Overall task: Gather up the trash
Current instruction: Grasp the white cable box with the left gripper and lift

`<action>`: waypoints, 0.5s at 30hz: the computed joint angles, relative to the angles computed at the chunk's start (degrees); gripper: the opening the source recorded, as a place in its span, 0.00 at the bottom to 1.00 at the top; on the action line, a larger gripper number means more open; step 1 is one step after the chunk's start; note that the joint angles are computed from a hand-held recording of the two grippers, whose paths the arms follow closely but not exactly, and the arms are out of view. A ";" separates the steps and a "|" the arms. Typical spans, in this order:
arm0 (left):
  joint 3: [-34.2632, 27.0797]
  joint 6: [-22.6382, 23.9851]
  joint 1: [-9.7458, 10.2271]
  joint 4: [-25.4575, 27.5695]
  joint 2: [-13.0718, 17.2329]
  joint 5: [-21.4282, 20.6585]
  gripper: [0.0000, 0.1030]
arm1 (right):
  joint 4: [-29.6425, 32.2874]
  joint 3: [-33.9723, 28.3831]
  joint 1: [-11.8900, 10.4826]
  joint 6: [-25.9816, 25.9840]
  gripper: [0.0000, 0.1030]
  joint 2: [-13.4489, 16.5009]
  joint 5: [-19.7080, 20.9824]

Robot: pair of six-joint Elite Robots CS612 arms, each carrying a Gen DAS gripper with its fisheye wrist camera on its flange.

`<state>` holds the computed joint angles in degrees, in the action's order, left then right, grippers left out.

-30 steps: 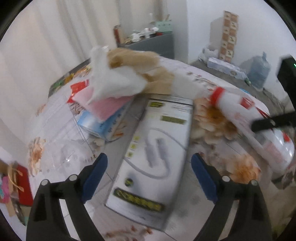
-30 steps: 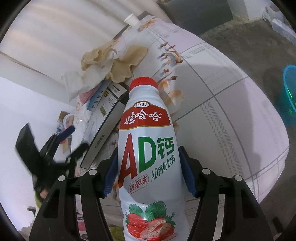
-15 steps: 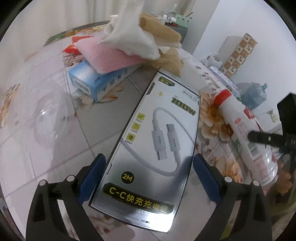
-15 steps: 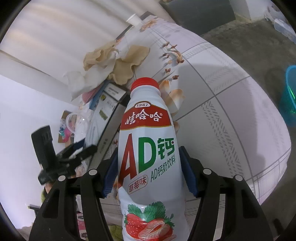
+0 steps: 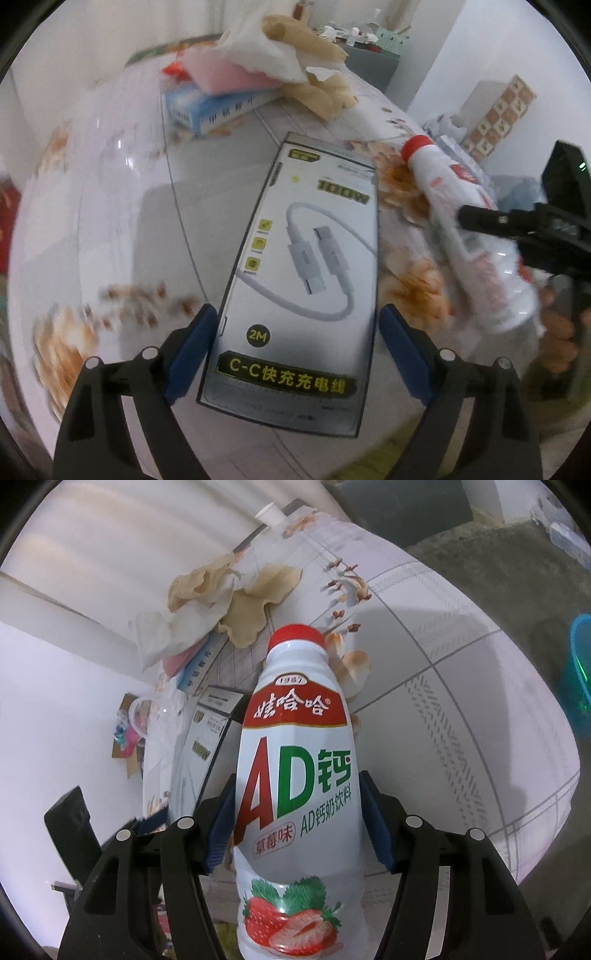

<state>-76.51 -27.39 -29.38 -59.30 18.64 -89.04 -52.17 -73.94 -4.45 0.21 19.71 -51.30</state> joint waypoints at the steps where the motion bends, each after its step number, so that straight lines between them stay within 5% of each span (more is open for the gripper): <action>1: -0.17 -0.35 -0.06 0.00 0.02 -0.33 0.85 | 0.34 0.02 0.04 -0.26 0.59 -0.09 -0.17; 6: -0.07 1.21 -0.85 -2.25 -0.04 4.34 0.92 | 1.62 0.99 0.61 -2.92 0.73 -1.11 -2.04; 15: 4.43 6.28 -0.68 -4.67 -1.06 4.04 0.92 | 0.53 1.57 1.43 -3.99 0.76 -1.39 -4.73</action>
<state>-72.08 -21.11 -30.07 -63.97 17.57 -85.00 -51.65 -72.36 -3.02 -3.78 18.32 -56.03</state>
